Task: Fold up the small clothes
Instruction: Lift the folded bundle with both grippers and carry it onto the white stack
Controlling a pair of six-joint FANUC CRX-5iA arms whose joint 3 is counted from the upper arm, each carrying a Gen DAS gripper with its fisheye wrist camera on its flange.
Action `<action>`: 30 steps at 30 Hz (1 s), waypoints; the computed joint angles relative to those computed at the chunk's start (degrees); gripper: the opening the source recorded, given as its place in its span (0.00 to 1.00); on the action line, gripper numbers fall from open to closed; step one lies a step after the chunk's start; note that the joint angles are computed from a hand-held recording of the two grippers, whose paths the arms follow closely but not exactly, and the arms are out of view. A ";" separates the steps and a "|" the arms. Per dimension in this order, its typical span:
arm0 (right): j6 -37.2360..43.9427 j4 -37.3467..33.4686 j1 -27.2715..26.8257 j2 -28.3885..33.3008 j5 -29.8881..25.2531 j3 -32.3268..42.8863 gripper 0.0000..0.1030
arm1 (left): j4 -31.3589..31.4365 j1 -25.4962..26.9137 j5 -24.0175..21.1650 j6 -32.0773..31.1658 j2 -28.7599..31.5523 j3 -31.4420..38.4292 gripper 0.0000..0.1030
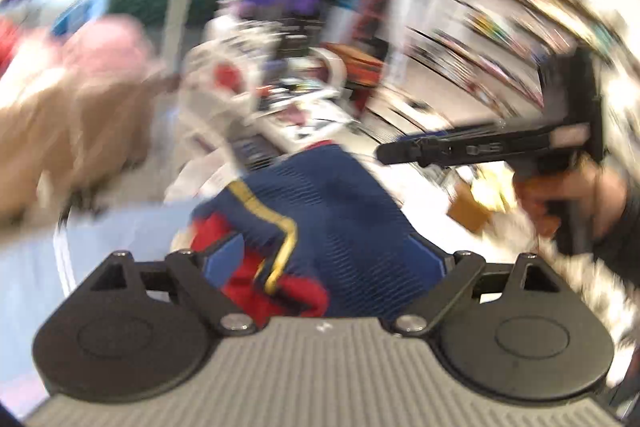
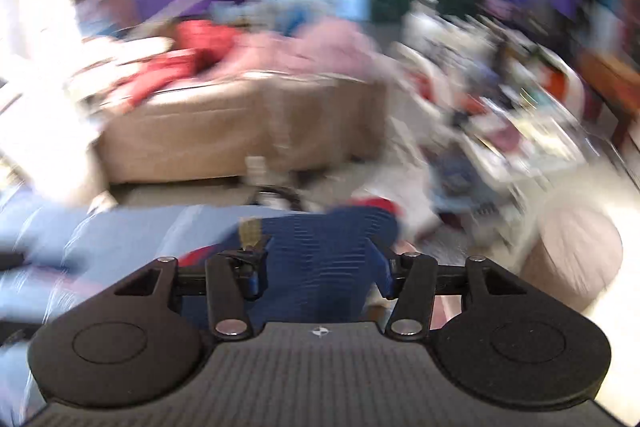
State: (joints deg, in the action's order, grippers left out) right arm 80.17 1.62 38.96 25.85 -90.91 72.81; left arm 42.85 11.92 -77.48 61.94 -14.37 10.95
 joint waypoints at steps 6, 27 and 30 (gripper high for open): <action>11.55 -3.75 2.09 -5.35 -4.12 -5.26 0.71 | 0.77 -5.23 -5.41 -9.25 6.40 5.27 0.86; 18.04 -4.57 1.30 -12.23 -0.86 -22.80 0.74 | -7.42 -7.72 -7.98 -11.85 9.45 2.42 0.91; 11.77 -0.72 3.13 -8.24 -5.29 -15.71 0.81 | -12.24 -8.43 -9.61 -2.77 9.09 8.34 0.95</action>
